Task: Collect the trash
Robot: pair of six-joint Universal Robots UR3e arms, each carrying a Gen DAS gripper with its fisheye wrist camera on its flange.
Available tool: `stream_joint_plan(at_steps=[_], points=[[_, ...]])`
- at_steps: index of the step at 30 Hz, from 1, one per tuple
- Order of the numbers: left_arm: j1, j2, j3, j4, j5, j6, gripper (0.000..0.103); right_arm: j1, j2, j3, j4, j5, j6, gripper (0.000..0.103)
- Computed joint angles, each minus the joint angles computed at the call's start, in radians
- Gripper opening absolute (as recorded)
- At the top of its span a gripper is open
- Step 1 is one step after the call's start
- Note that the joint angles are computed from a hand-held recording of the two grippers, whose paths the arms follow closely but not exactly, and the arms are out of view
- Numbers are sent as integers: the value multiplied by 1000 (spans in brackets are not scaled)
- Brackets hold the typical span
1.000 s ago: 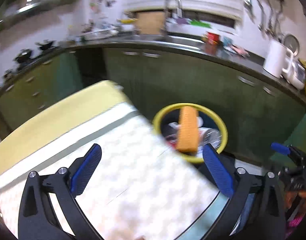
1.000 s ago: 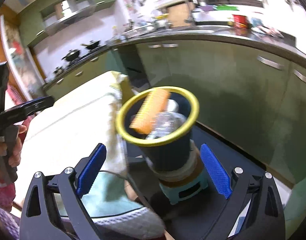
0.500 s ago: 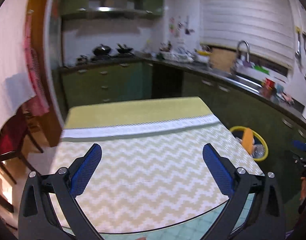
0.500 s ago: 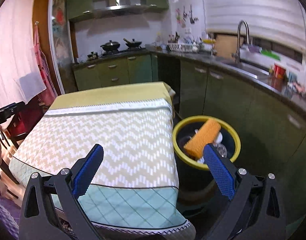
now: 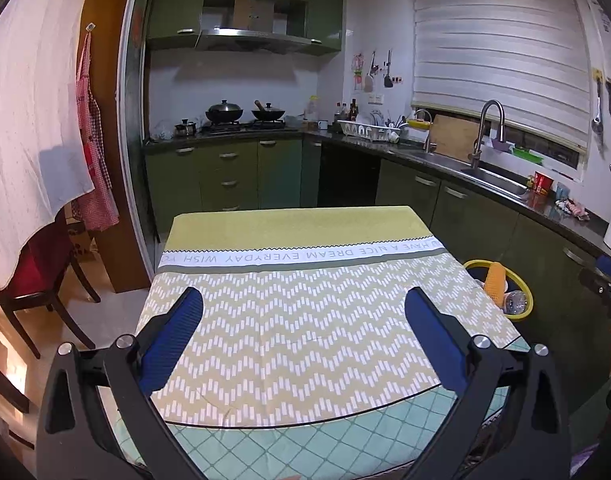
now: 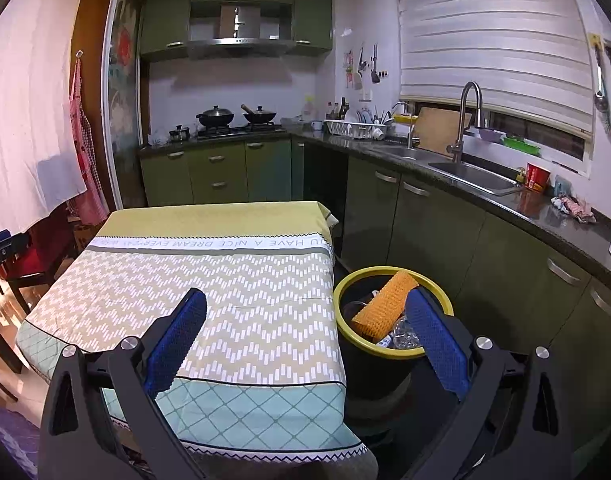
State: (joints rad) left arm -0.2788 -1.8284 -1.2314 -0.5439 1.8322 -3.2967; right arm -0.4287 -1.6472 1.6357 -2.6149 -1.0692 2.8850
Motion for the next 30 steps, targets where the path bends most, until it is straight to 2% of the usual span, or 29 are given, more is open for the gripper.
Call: stream_joint_plan(at_steps=[9,30], points=[[-34,0,8,15,34,5,96,-38,-25,30,6,34,-8,98],[-33,-8,21,-10,25,9,96,-50,-33,34,19,41,-14,98]])
